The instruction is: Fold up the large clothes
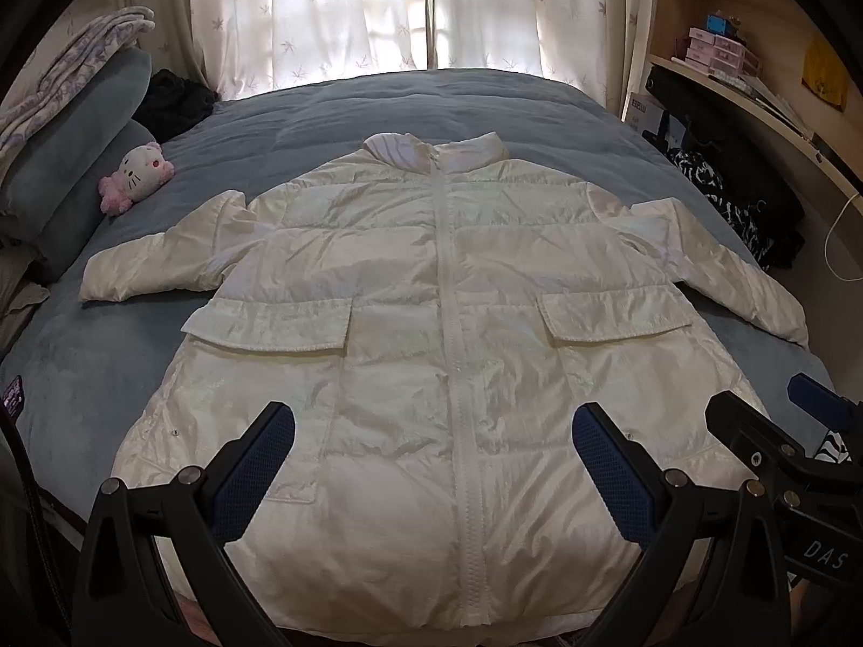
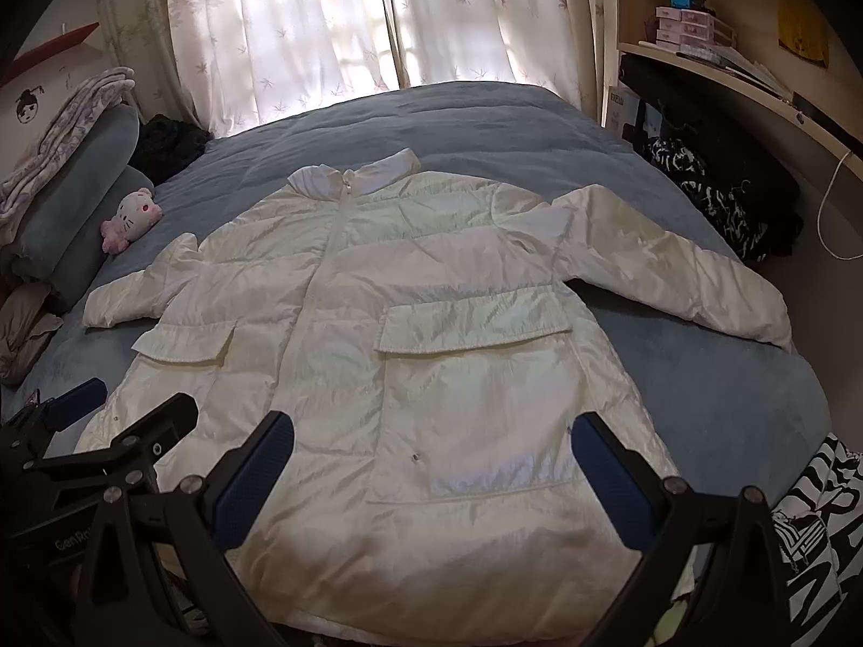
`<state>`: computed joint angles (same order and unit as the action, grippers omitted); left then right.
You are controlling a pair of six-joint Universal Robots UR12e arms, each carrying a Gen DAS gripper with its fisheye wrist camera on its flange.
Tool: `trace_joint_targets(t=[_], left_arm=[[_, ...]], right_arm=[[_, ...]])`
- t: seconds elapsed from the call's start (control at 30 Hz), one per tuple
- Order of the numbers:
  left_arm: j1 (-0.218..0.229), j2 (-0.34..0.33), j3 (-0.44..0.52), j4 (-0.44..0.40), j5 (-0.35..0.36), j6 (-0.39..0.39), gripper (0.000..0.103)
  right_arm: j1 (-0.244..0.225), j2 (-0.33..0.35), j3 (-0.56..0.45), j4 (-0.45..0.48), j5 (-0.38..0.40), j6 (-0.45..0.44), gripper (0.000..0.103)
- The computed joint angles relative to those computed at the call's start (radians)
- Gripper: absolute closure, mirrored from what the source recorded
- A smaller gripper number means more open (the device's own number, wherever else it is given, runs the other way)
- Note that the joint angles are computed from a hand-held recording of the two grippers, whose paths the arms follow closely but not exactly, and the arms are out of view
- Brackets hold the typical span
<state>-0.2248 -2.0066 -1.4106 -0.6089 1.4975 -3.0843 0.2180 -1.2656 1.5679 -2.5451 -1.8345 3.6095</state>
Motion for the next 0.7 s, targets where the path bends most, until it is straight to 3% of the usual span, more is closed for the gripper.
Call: trace_joint_targets(t=[0.7], left_arm=[[-0.005,0.001,0.001,0.007,0.01,-0.004,0.001]], right_arm=[[0.004,-0.003,0.002,-0.005,0.007,0.0,0.0]])
